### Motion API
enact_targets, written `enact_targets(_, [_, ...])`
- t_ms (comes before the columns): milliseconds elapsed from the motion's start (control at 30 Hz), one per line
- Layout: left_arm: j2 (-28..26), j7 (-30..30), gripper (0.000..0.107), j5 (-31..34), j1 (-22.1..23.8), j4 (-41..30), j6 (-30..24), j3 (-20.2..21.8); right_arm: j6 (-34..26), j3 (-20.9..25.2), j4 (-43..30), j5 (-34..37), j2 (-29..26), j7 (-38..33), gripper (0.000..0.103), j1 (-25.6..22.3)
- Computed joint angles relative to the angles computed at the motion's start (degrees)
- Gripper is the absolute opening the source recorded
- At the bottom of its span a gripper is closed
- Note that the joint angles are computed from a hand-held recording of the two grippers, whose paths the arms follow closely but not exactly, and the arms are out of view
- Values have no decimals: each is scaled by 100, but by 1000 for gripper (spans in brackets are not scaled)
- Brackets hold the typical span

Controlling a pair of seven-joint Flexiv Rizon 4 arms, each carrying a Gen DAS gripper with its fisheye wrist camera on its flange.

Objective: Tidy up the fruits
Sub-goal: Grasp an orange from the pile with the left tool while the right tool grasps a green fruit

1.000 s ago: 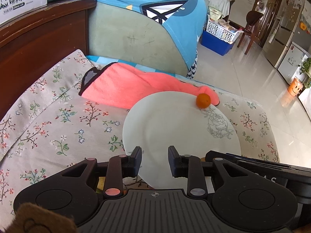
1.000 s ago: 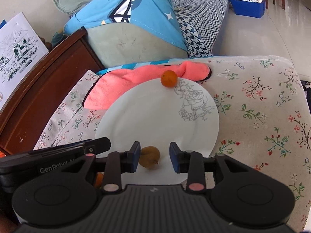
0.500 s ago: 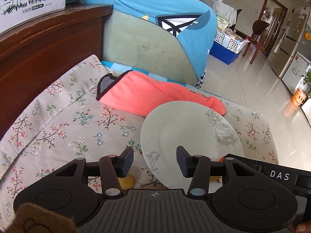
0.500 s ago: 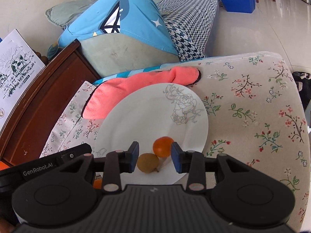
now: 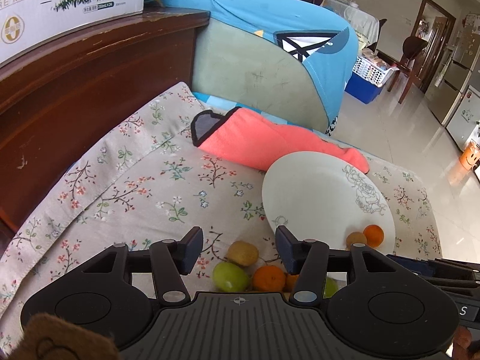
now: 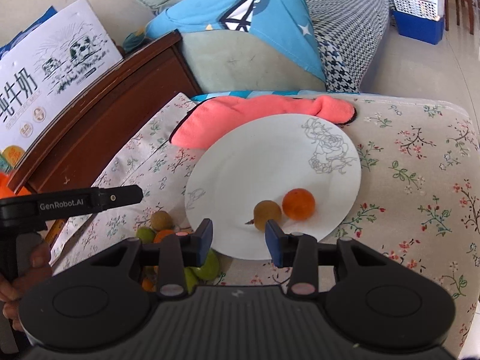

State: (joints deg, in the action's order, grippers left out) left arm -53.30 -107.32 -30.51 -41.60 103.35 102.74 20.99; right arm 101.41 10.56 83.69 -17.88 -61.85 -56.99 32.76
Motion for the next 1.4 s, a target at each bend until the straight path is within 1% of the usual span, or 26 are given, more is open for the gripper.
enact_targets(100, [38, -107, 52, -92, -175, 231, 13, 116, 110, 261, 212, -214, 44, -245, 41, -143])
enact_targets(200, [91, -239, 51, -204, -285, 472, 100, 139, 220, 528, 413, -388, 66, -431, 40, -278])
enact_targets(267, [100, -310, 51, -323, -396, 587, 94, 197, 256, 599, 509, -442, 80, -483, 40, -281])
enact_targets(367, [99, -429, 51, -443, -555, 720, 36, 279, 270, 579, 608, -495, 100, -559, 40, -191])
enact_targets(500, [175, -477, 51, -370, -434, 881, 168, 27, 167, 495, 641, -432, 106, -531, 40, -30])
enact_targets(667, [186, -437, 51, -457, -297, 969, 491, -248, 258, -56, 674, -194, 163, -535, 39, 484])
enact_targets(733, [215, -386, 51, -457, -116, 1001, 634, -471, 253, -156, 656, -130, 158, -534, 39, 591])
enact_targets(833, [282, -306, 51, -337, 320, 1059, 874, -963, 205, -356, 595, -42, 128, -535, 39, 783])
enact_targets(867, [287, -263, 51, -328, 404, 1059, 909, -1066, 194, -415, 568, -17, 113, -537, 39, 837])
enact_targets(1000, [253, -55, 49, -336, 551, 1003, 936, -1289, 178, -535, 464, 12, 41, -595, 33, 945])
enact_targets(1033, [234, -22, 49, -368, 543, 985, 948, -1297, 156, -550, 433, 20, 22, -600, 32, 961])
enact_targets(1100, [198, 38, 49, -464, 495, 953, 979, -1277, 146, -591, 388, 59, -11, -590, 27, 1000])
enact_targets(1167, [193, 65, 48, -488, 549, 964, 1047, -1352, 175, -586, 398, 56, -13, -625, 27, 998])
enact_targets(1233, [208, 86, 43, -411, 688, 997, 1157, -1505, 193, -555, 441, 30, 12, -681, 26, 971])
enact_targets(1300, [221, 146, 38, -404, 722, 1017, 1212, -1563, 207, -398, 508, -40, 47, -755, 26, 846])
enact_targets(1400, [217, 231, 36, -514, 684, 1017, 1222, -1566, 206, -144, 610, -176, 100, -875, 26, 642])
